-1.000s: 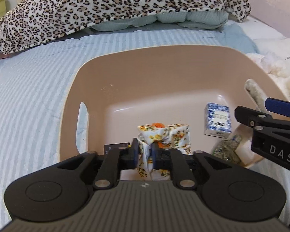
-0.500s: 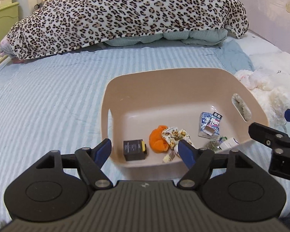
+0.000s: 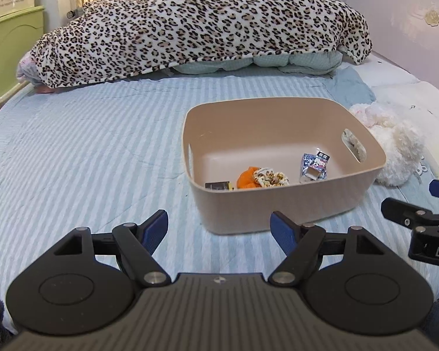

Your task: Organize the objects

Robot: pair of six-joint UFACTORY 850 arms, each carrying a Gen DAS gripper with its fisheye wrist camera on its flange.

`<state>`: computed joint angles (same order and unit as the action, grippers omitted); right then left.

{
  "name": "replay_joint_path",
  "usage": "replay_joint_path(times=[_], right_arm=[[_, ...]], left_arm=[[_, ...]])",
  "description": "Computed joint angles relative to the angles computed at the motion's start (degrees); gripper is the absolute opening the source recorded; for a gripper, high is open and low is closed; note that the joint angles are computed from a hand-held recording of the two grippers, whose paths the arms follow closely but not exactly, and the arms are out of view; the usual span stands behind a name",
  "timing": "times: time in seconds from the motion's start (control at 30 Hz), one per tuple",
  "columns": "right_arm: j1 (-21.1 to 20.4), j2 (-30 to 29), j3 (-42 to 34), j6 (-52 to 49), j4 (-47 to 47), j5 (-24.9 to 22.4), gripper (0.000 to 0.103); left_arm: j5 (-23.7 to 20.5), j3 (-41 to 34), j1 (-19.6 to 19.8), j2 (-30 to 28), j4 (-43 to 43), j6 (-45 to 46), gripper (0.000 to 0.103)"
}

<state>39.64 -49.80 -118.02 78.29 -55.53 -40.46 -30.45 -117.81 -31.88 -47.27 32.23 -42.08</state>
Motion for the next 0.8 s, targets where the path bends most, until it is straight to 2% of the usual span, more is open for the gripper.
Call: replay_joint_path(times=[0.13,0.33,0.4,0.57,0.8], right_arm=[[0.98,2.24,3.93,1.30,0.59,0.62,0.090],[2.84,5.67,9.25,5.33,-1.55,0.50,0.090],[3.28,6.94,11.07,7.21,-2.68,0.78,0.090],[4.43,8.87,13.38,7.93,-2.90,-0.19,0.090],[6.15,12.44,17.76,10.95,-4.94,-0.09,0.090]], left_arm=[[2.18,6.05,-0.12,3.69,1.47,-2.84,0.078],[5.23,13.00,-0.52,8.32,-0.32,-0.24,0.078],[6.16,15.25,-0.93,9.84,1.21,-1.99,0.078],[8.08,19.29,-1.55,12.99,-1.19,0.03,0.078],[10.08,23.98,-2.48,16.70,0.97,-2.87,0.078]])
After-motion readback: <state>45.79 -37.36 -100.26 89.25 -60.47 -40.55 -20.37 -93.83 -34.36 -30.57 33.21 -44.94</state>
